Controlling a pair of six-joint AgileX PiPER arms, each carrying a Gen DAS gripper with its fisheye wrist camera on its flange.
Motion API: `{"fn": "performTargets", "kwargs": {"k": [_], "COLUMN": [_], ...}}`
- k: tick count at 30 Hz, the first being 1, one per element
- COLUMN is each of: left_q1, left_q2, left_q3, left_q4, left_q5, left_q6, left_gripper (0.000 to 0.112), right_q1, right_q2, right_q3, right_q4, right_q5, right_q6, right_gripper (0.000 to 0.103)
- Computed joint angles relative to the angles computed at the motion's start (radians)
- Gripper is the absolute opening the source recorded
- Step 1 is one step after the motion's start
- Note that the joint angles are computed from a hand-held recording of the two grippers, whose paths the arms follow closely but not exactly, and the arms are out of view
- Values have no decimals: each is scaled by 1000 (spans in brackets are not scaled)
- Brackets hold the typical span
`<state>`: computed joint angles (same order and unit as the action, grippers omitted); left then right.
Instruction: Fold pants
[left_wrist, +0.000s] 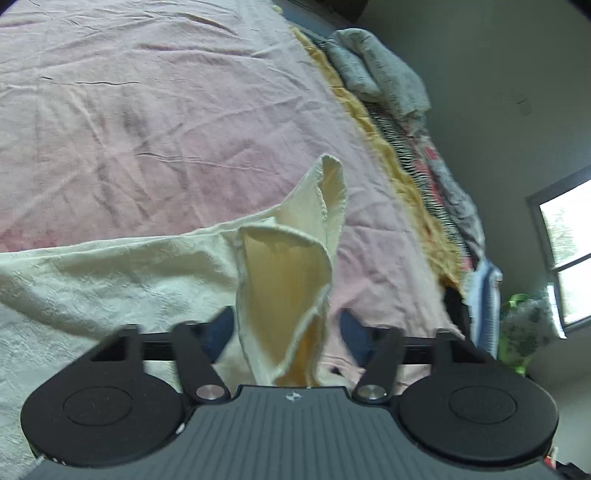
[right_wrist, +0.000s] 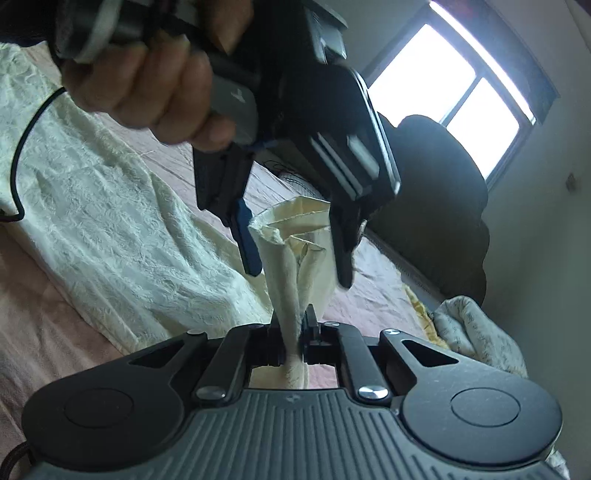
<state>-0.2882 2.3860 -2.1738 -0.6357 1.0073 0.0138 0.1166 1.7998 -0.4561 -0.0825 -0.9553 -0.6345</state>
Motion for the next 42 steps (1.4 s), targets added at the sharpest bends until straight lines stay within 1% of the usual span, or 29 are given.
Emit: {"fn": "performTargets", "kwargs": {"k": [1,2,3,4,6,7,8,9,10,11,12,15,17,18,20,23,25,27,31,32,33,35,36,37,38,39,40,41,42], "left_q1": [-4,-3,-6,-10,-11,-3,12,29,54,88,128,287,394,447,545,643,666,690,748,754,756,760,764,775,796,817,831,843,854], "left_q2": [9,-2,-35,-60,-120,-151,-191,-225,-265,-316,-359,-465,-524,-549,-573,-574,-594,-605,-604,-607,-609,-587,-573,-555,-529,-515,-511,-509,-510], "left_q3": [-11,18,81,121,215,264,325,376,434,505,564,691,752,782,813,847,891,925,947,945,946,925,914,907,884,870,865,864,864], "left_q4": [20,7,6,17,38,31,23,24,22,15,8,-23,-1,12,27,35,54,68,16,2,-9,-3,-2,-11,-33,-54,-71,-84,-90], "left_q5": [3,-19,-69,-97,-152,-172,-191,-203,-216,-229,-235,-196,-181,-178,-159,-110,-127,-152,-157,-147,-135,-99,-94,-87,-57,-34,-30,-30,-28], "left_q6": [-21,-6,19,30,37,64,94,114,141,168,186,252,265,266,264,275,317,352,449,483,520,557,560,560,556,555,563,577,586], "left_gripper": [5,4,4,4,4,4,4,4,4,4,4,4,4,4,4,4,5,5,5,5,5,12,23,30,30,30,32,33,36], "right_q1": [15,25,38,56,88,86,67,30,-11,-47,-87,-199,-227,-232,-223,-203,-153,-108,-3,14,24,35,47,62,78,99,117,126,124], "right_q2": [-2,-4,0,15,37,41,34,5,-46,-96,-134,-212,-249,-253,-250,-237,-217,-206,-179,-174,-149,-121,-101,-64,-28,14,43,75,117], "right_q3": [4,8,8,14,37,52,74,95,113,126,137,135,102,81,44,-35,-94,-138,-214,-234,-275,-333,-372,-413,-456,-503,-539,-567,-590], "right_q4": [27,46,71,102,149,137,85,-7,-107,-198,-291,-572,-710,-764,-826,-960,-1003,-1036,-1080,-1104,-1158,-1236,-1270,-1295,-1339,-1391,-1461,-1541,-1601], "right_q5": [-1,-5,-11,-45,-122,-156,-179,-167,-116,-67,-38,34,104,124,148,175,204,231,282,284,261,202,174,153,143,155,180,185,171], "right_q6": [-16,-31,-48,-73,-106,-94,-75,-23,69,169,269,569,765,847,973,1213,1341,1428,1560,1604,1683,1834,1911,1961,2023,2097,2187,2277,2328], "right_gripper": [8,8,8,10,18,34,60,69,71,71,71,71,71,71,71,71,71,71,71,71,71,72,72,79,83,83,83,83,83]}}
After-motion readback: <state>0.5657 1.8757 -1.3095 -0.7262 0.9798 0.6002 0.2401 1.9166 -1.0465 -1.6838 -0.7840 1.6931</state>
